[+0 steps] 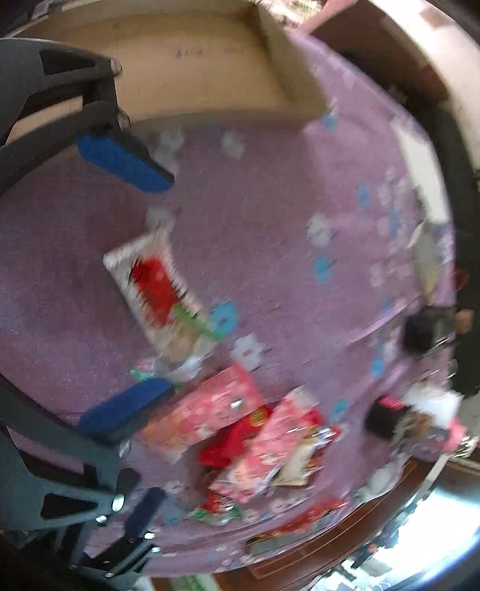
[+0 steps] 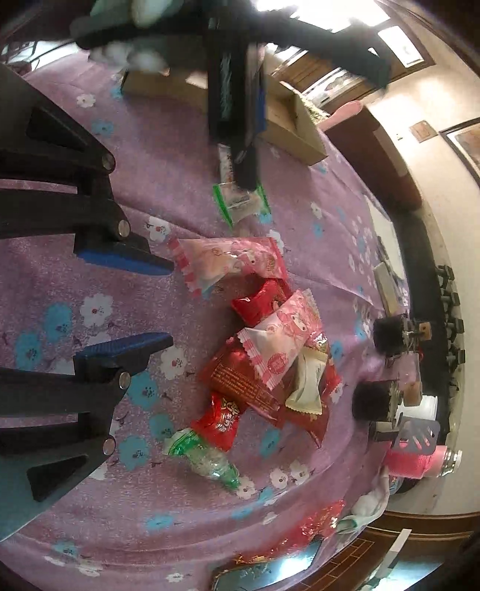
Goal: Organize snacks
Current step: 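Grasp the red-and-white packet with the left tool while the right tool grasps a pink bar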
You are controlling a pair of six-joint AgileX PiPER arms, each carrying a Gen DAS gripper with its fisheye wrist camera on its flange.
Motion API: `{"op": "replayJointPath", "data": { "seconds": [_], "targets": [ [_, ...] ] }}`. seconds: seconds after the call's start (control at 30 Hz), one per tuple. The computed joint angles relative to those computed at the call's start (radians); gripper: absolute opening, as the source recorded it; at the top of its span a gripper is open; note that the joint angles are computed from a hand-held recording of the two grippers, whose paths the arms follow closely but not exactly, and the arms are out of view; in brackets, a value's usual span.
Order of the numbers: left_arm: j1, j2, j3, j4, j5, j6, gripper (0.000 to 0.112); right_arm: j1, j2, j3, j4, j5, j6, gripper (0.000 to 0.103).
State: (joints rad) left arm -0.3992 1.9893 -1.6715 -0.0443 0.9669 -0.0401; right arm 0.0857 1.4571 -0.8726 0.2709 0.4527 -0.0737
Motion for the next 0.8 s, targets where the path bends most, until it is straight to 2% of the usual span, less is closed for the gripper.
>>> {"op": "replayJointPath", "data": {
  "seconds": [0.03, 0.07, 0.17, 0.27, 0.37, 0.5, 0.6, 0.77, 0.8],
  "targets": [
    [0.001, 0.006, 0.008, -0.019, 0.014, 0.024, 0.080, -0.008, 0.000, -0.005, 0.039, 0.003, -0.043, 0.038],
    [-0.008, -0.021, 0.042, 0.001, -0.012, 0.037, 0.070, -0.015, 0.003, -0.013, 0.073, 0.005, -0.084, 0.040],
    [-0.005, -0.085, 0.120, -0.024, -0.010, 0.141, 0.047, -0.012, 0.022, -0.046, 0.101, 0.022, -0.127, 0.040],
    [-0.001, -0.164, 0.217, -0.017, -0.060, 0.205, 0.047, -0.008, 0.056, -0.092, 0.136, 0.035, -0.168, 0.040],
    [-0.029, -0.188, 0.254, 0.083, -0.125, 0.140, 0.047, 0.000, 0.107, -0.147, 0.133, 0.044, -0.150, 0.040],
    [-0.040, -0.170, 0.246, 0.132, -0.172, 0.121, 0.047, 0.026, 0.194, -0.223, 0.048, 0.055, -0.039, 0.040],
    [-0.057, -0.137, 0.214, 0.165, -0.171, 0.116, 0.047, 0.053, 0.227, -0.254, -0.053, 0.047, 0.065, 0.040],
    [-0.083, -0.096, 0.158, 0.180, -0.150, 0.119, 0.047, 0.071, 0.264, -0.290, -0.083, 0.049, 0.106, 0.039],
    [-0.096, -0.093, 0.157, 0.199, -0.150, 0.105, 0.047, 0.072, 0.261, -0.288, -0.093, 0.048, 0.112, 0.036]
  ]
}}
